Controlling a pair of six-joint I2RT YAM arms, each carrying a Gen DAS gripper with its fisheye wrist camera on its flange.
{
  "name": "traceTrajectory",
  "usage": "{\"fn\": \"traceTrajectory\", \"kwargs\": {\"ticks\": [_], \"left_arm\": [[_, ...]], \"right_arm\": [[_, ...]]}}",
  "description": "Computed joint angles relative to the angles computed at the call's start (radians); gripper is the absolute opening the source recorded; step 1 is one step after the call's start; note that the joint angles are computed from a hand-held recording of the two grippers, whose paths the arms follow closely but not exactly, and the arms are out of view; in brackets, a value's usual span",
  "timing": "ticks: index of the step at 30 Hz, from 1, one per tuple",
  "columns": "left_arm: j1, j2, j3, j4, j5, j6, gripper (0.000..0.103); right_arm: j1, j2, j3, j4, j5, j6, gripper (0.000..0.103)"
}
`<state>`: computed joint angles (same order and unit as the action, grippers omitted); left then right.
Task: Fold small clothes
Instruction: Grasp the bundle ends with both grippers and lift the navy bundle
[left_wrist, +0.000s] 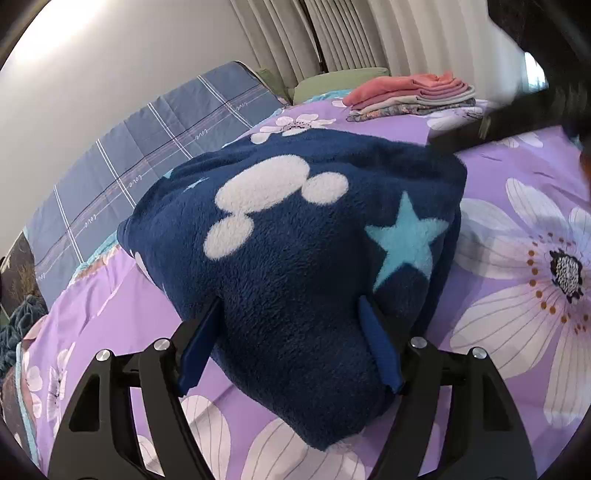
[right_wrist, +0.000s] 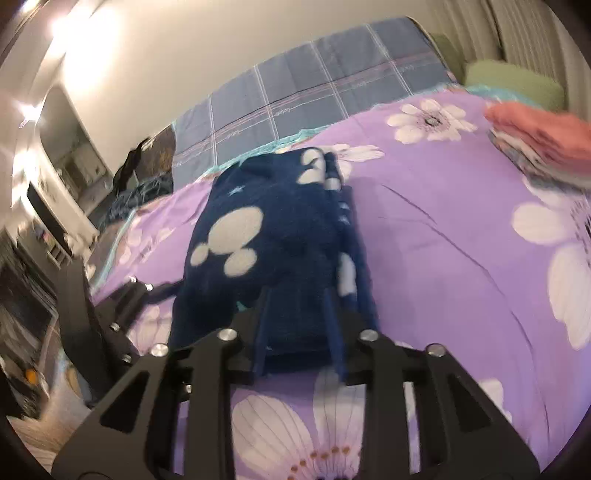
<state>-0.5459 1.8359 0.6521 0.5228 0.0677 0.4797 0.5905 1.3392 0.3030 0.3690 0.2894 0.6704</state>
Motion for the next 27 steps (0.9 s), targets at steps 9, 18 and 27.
{"fn": "traceTrajectory", "kwargs": {"ticks": [9,18,27], "left_arm": [[0.166,-0.192,-0.029,-0.127,0.338,-0.103,0.074],[0.119,0.029,0.184,-0.207,0.274,-0.239,0.064],[0.091,0.018,0.137,-0.145,0.224,-0.212,0.067]], "right_arm": [[-0.116,0.088,-0.019,0.015,-0.094,0.127,0.057],[-0.123,0.029,-0.153,0.156,-0.321,0.325,0.078],[-0.187,0.404,-0.062,0.527,-0.375,0.514,0.095]]}}
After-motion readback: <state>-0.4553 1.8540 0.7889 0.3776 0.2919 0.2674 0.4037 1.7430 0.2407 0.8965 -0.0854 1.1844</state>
